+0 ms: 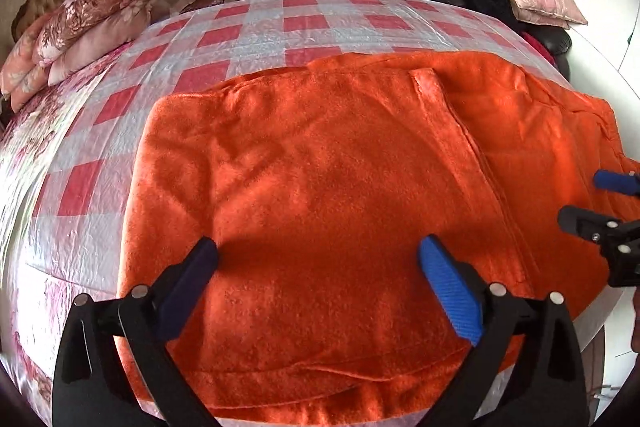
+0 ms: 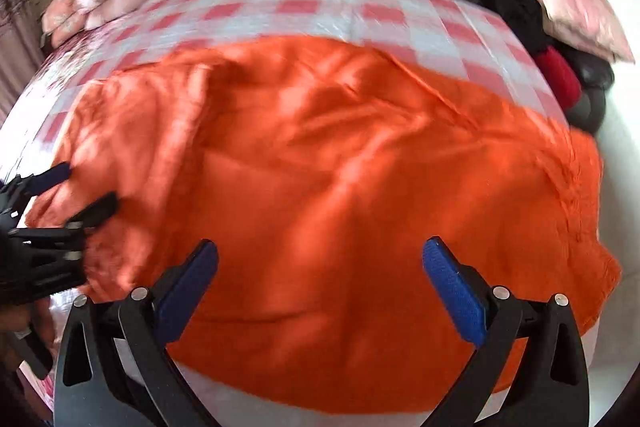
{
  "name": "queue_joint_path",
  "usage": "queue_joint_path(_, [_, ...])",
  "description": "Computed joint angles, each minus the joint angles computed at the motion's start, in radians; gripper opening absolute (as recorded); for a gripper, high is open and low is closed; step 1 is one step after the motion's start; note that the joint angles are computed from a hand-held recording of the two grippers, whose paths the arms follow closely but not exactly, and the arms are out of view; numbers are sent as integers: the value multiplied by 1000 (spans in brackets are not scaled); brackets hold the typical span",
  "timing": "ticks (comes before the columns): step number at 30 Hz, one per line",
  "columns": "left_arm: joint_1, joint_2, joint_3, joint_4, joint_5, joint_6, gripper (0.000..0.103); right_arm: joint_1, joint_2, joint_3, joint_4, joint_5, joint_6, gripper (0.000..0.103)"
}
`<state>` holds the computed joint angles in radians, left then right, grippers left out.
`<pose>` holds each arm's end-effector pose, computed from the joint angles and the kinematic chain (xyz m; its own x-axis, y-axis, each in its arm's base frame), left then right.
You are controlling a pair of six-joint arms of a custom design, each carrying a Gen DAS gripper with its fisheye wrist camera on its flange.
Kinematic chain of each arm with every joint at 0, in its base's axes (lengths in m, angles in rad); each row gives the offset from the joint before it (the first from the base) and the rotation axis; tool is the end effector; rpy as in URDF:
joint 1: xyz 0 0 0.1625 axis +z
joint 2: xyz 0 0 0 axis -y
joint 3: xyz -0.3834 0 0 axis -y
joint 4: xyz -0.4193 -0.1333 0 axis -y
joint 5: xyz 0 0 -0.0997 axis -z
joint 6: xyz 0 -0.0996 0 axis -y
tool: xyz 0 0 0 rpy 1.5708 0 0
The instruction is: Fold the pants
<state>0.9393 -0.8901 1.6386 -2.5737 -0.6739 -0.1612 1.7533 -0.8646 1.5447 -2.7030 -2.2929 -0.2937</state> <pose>-0.2196 -0.6579 0.1400 -0.7035 0.0816 -0.7060 0.4645 0.8047 -0.3698 0.1929 -0.6733 0.1668 -0.7093 -0.1147 0.6956 -0.3851 0.8895 -0.2460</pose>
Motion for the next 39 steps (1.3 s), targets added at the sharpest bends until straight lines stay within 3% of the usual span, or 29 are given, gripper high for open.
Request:
queue_joint_path(3, [-10, -73, 79, -97, 20, -31, 101, -9, -6, 31, -63, 7, -70, 99])
queue_joint_path(6, [3, -188, 160, -80, 48, -172, 100, -18, -17, 73, -158, 44, -132, 99])
queue_joint_path(11, [49, -341, 264, -32, -6, -336, 81, -21, -20, 91, -201, 56, -165, 99])
queue_joint_path(12, [58, -354, 276, -48, -38, -323, 74, -19, -21, 86, -181, 49, -155, 99])
queue_joint_path(14, [77, -364, 288, -81, -116, -292, 72, -13, -22, 68, -117, 26, -113, 99])
queue_joint_path(15, [76, -361, 295, -107, -119, -274, 71, -7, -26, 57, -70, 17, -79, 99])
queue_joint_path(19, [117, -389, 315, -173, -315, -252, 66, 13, -66, 66, -25, 190, -53, 99])
queue_joint_path(23, [157, -407, 342, -253, -475, -301, 67, 62, 2, 1, 4, 241, -86, 98])
queue_joint_path(25, [212, -415, 365, -336, -642, -388, 65, 87, 59, -45, 14, 220, -110, 87])
queue_joint_path(30, [261, -408, 381, -425, -797, -505, 64, 111, 177, -122, 37, 79, -145, 62])
queue_joint_path(35, [212, -385, 308, -247, -672, -500, 58, 111, 166, -103, 20, 64, -154, 61])
queue_joint_path(37, [205, -368, 266, -159, -620, -507, 26, 113, 167, -101, 23, 54, -152, 61])
queue_joint_path(39, [215, -359, 250, -138, -629, -514, 22, 114, 163, -105, 51, 51, -135, 63])
